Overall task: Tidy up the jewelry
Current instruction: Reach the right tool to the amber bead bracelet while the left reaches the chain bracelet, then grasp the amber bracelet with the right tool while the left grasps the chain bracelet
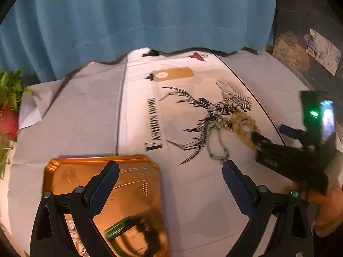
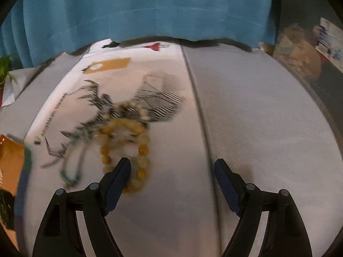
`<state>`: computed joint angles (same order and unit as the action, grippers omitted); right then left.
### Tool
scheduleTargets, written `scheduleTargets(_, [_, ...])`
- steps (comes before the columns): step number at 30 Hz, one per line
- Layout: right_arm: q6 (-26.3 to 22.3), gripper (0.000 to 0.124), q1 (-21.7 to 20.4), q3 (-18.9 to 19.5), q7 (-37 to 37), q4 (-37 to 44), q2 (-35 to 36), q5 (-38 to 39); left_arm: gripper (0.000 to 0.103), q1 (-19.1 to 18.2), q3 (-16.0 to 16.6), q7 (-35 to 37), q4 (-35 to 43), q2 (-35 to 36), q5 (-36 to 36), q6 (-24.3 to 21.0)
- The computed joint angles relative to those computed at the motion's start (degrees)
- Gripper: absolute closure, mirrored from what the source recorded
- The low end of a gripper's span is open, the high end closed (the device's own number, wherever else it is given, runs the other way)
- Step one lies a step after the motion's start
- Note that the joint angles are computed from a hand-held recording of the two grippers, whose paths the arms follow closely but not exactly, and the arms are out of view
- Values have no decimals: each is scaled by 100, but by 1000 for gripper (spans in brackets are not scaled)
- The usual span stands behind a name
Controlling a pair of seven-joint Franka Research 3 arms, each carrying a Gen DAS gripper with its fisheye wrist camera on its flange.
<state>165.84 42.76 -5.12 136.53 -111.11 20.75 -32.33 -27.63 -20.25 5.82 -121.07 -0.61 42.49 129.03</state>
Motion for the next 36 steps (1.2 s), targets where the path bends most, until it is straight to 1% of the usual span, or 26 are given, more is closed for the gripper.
scheduleTargets(2, [75, 43, -115, 8, -46, -339, -233, 55, 7, 32, 44, 140, 111, 176, -38, 178])
scheduleTargets(4, [205, 42, -154, -72, 54, -632, -420, -100, 7, 57, 99, 368, 262, 398, -86, 364])
scheduleTargets(8, [397, 40, -275, -212, 431, -1137, -761, -639, 7, 76, 241, 829, 643, 868, -218, 460])
scheduleTargets(9, [416, 39, -325, -217, 541, -1217, -823, -781, 7, 110, 281, 962, 698, 962, -335, 566])
scheduleTargets(10, [441, 39, -397, -171, 581, -1239, -835, -857, 7, 149, 322, 1074, 733, 1043, -457, 689])
scheduleTargets(13, [563, 39, -672, 53, 409, -1325, -862, -720, 8, 173, 433, 1194, 849, 1235, -592, 747])
scheduleTargets(17, [507, 38, -683, 83, 432, -1255, -829, -823, 9, 195, 519, 1308, 854, 1351, -699, 848])
scheduleTargets(18, [512, 38, -713, 116, 388, -1239, -813, -782, 10, 198, 526, 1360, 884, 1394, -742, 834])
scheduleTargets(19, [519, 38, -729, 138, 353, -1226, -798, -742, 14, 202, 527, 1431, 916, 1447, -799, 824])
scheduleTargets(21, [539, 38, -757, 184, 232, -1173, -743, -602, 19, 171, 579, 1312, 866, 1462, -693, 1020])
scheduleTargets(23, [558, 43, -759, 226, 22, -1078, -663, -473, 43, 148, 584, 1395, 917, 1495, -625, 1109])
scheduleTargets(24, [702, 66, -812, 296, -219, -1063, -628, -352, 85, 146, 563, 1569, 965, 1518, -599, 1205])
scheduleTargets(25, [872, 100, -828, 338, -474, -1053, -598, -271, 98, 184, 494, 1905, 1044, 1571, -769, 1276])
scheduleTargets(26, [960, 111, -785, 356, -763, -1028, -563, -163, 100, 178, 472, 2059, 1094, 1603, -865, 1293])
scheduleTargets(28, [838, 111, -391, 29, -550, -953, -556, -523, 100, 117, 445, 2244, 1116, 1614, -980, 1298])
scheduleTargets(29, [872, 111, -415, 86, -723, -1010, -585, -281, 100, 80, 447, 2253, 1072, 1562, -1003, 1289])
scheduleTargets(30, [877, 111, -559, 279, -949, -1119, -668, 78, 100, 36, 454, 2167, 972, 1457, -994, 1309])
scheduleTargets(31, [943, 111, -541, 272, -1014, -1218, -752, 184, 101, 4, 463, 2050, 890, 1367, -977, 1344])
scheduleTargets(32, [1050, 111, -348, 65, -843, -1368, -927, 2, 101, -19, 448, 1918, 734, 1196, -985, 1416])
scheduleTargets(33, [1077, 111, -250, -49, -719, -1451, -1050, -143, 101, -51, 428, 1749, 561, 978, -938, 1477])
scheduleTargets(34, [1075, 111, -209, -79, -603, -1577, -1255, -272, 101, -62, 401, 1641, 441, 806, -891, 1513])
scheduleTargets(36, [945, 111, -233, -20, -323, -1738, -1597, -586, 101, -113, 294, 1372, 182, 393, -775, 1510])
